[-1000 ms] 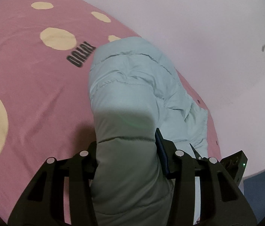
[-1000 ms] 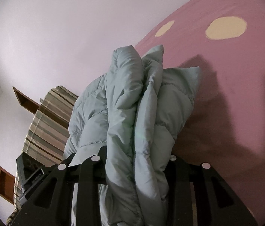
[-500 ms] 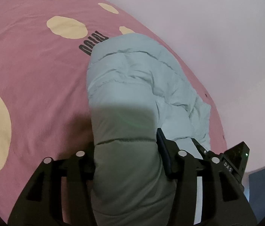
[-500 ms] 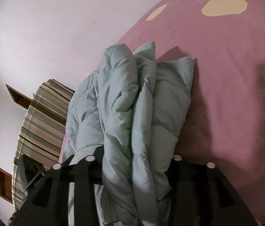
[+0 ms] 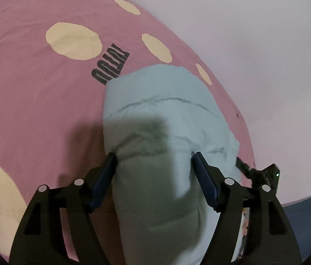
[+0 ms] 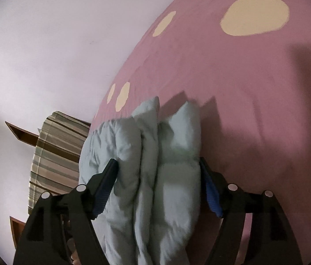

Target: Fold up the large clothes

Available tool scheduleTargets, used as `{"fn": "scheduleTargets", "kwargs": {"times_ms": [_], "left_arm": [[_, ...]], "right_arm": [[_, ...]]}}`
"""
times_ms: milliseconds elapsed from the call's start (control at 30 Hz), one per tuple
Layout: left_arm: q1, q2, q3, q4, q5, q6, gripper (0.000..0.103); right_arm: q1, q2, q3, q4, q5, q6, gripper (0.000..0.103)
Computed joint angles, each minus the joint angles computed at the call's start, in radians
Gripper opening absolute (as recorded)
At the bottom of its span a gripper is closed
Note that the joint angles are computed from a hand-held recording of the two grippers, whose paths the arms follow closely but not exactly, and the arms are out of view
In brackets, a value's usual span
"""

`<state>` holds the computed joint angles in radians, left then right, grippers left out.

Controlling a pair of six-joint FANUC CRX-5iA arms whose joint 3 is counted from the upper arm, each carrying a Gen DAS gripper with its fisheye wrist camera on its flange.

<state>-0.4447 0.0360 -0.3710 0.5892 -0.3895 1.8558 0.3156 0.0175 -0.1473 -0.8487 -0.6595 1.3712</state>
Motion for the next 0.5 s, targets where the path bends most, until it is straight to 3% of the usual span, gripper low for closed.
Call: {"fn": "scheduleTargets", "kwargs": {"times_ms": [133, 167, 200, 267, 400, 500], "left_arm": [[0.011, 0.029, 0.059, -0.11, -0.042, 0.081, 0.067], [0.012, 0.039, 0.072, -0.124, -0.055, 0.09, 0.064], [0.011, 0.044, 0.084, -0.144, -0.07, 0.104, 0.059], [0.007, 0.065, 0.13, -0.216, -0.107, 0.147, 0.056], [-0.003, 0.088, 0.193, -0.31, -0.159, 0.182, 0.055], [0.0, 0.056, 0.164, -0.29, -0.147, 0.149, 0.055]], "right_arm": [[0.006, 0.046, 0.045, 0.028, -0.03, -0.003, 0.07], [0.024, 0.052, 0.047, 0.08, -0.027, -0.042, 0.052], [0.038, 0.056, 0.051, 0.119, -0.03, -0.07, 0.043], [0.038, 0.07, 0.058, 0.115, -0.04, -0.07, 0.036], [0.051, 0.057, 0.041, 0.132, -0.019, -0.092, 0.035], [0.067, 0.011, 0.013, 0.161, -0.016, -0.129, 0.048]]}}
